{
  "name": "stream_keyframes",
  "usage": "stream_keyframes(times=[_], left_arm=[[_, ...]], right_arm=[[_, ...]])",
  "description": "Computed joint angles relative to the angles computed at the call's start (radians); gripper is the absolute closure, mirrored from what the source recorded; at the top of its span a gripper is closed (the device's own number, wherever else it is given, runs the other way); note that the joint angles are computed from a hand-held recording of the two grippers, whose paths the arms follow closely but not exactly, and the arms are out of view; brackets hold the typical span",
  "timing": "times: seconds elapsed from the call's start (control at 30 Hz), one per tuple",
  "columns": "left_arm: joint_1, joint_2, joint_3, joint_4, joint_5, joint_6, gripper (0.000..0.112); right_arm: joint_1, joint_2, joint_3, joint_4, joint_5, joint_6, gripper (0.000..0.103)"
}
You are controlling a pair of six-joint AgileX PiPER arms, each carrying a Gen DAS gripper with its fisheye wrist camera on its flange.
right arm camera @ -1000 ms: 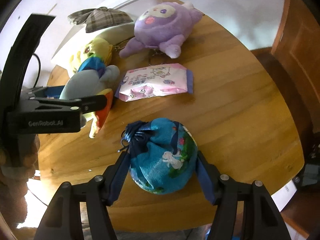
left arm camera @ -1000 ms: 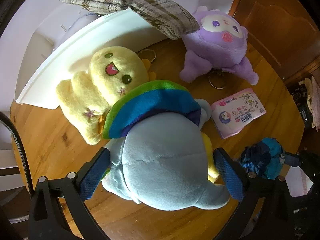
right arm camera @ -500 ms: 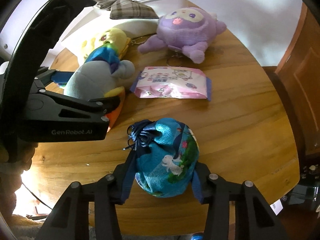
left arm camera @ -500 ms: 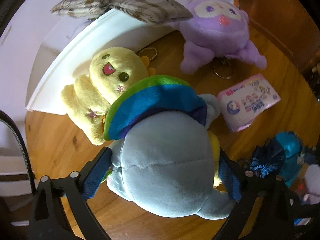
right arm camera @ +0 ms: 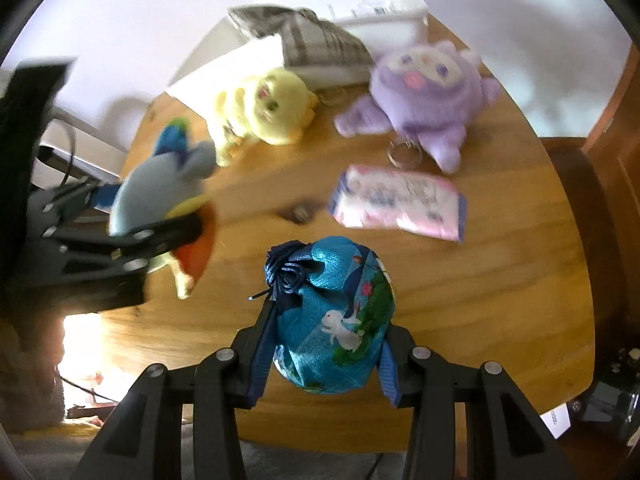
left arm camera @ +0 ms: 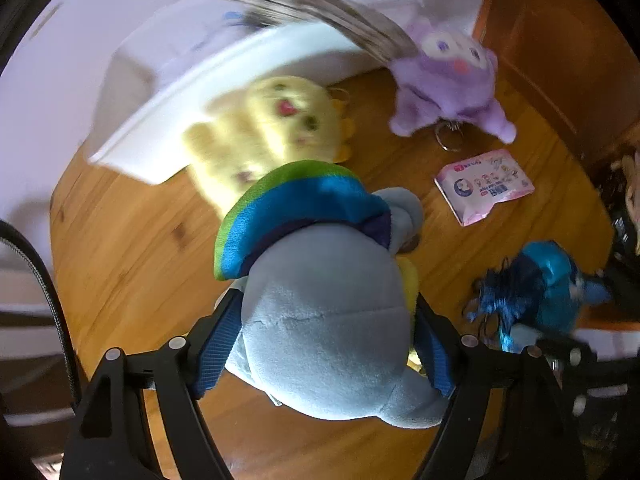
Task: Organize objects
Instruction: 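Grasp the light-blue plush with left tool while right tool grasps the blue pouch, lift toward tray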
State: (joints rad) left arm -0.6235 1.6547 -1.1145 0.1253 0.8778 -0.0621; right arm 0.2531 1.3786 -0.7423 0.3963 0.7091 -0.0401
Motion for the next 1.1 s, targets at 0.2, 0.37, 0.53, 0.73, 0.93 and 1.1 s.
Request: stream_keyframes(times=[0.2, 0.37, 0.53, 0.73, 0.93, 1.1], left_arm=[[0.137, -0.163, -0.039, -0.062, 0.096, 0.042, 0.030], [0.168, -0.079, -0.281, -0.057, 0.158, -0.030, 0.030], [0.184, -0.046, -0.371, -0.043, 0.172, -0.078, 0.030], [0.205, 0.041, -0.545, -0.016, 0.264, -0.104, 0.030], [0.204, 0.134, -0.698, 0.012, 0.291, -0.134, 0.030], [0.202, 0.204, -0.826, 0.018, 0.325, -0.148, 0.030]], right_arm=[[-0.128, 0.117, -0.156, 0.124, 0.119, -0.181, 0.058], [-0.108, 0.268, -0.264, 0.173, 0.115, -0.238, 0.058], [-0.116, 0.383, -0.417, 0.163, 0.166, -0.244, 0.058], [-0.145, 0.415, -0.522, 0.145, 0.203, -0.265, 0.058], [-0.182, 0.420, -0.621, 0.166, 0.280, -0.300, 0.058], [-0.222, 0.440, -0.725, 0.190, 0.363, -0.311, 0.058]])
